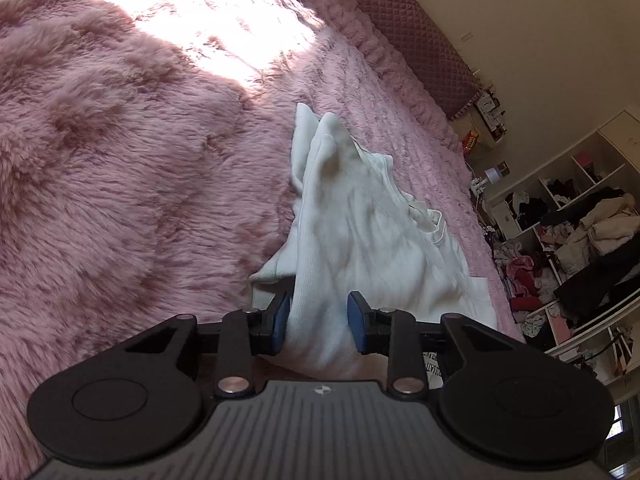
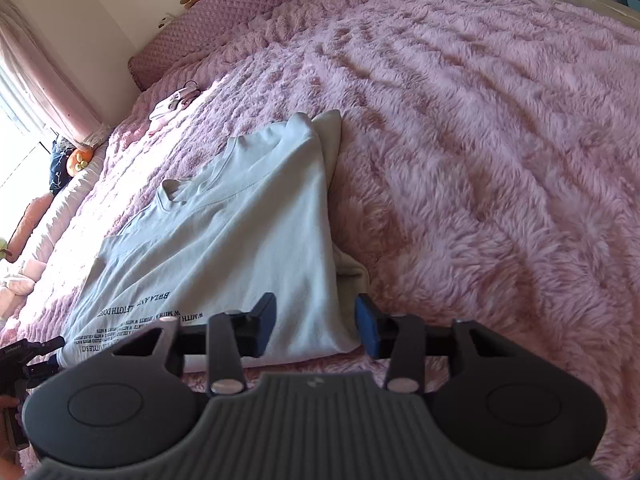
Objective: Fold small clothes
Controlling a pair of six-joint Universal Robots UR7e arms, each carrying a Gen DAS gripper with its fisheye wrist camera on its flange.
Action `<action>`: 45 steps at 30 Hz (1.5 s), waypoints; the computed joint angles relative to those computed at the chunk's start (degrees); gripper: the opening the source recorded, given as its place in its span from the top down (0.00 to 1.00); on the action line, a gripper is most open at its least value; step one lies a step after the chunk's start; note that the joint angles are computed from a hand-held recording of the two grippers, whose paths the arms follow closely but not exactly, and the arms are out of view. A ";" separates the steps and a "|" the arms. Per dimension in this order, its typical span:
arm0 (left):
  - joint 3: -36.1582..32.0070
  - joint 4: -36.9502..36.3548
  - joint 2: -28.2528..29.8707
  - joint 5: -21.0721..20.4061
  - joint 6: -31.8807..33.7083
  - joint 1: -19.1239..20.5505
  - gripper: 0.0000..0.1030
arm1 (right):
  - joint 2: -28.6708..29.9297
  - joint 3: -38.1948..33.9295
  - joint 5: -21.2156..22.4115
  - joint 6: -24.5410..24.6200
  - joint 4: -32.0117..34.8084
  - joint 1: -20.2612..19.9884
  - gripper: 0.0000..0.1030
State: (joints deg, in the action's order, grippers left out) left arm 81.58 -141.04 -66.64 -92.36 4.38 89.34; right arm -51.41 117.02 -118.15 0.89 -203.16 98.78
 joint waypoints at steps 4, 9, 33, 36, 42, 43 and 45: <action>2.67 -4.34 -1.21 7.07 0.88 -1.88 0.96 | 0.71 -1.40 -5.41 -1.37 1.08 1.45 1.00; 1.41 -0.88 -0.53 9.00 0.17 -1.50 0.95 | -0.83 -0.23 -4.20 2.02 4.41 -0.46 0.94; -28.98 2.02 22.75 13.90 21.52 -5.85 0.56 | 15.96 -37.40 -1.11 -20.91 16.89 -2.83 0.40; -27.73 -0.39 22.72 13.20 24.06 -5.99 0.67 | 16.28 -37.26 -0.59 -21.26 16.41 -3.00 0.40; -27.98 -1.85 23.07 13.72 26.55 -6.01 0.90 | 17.24 -38.33 0.25 -23.88 15.49 -2.81 0.48; -27.69 -2.30 22.96 13.79 26.76 -6.03 0.91 | 17.18 -38.76 0.35 -23.74 17.17 -2.81 0.64; -27.18 -3.93 22.86 14.55 26.35 -6.19 0.92 | 17.70 -40.15 -1.03 -24.41 19.39 -2.59 0.97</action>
State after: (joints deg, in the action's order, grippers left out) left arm 54.40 -144.97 -43.78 -77.81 30.73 83.15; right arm -33.71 76.88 -119.18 -23.52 -183.77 96.19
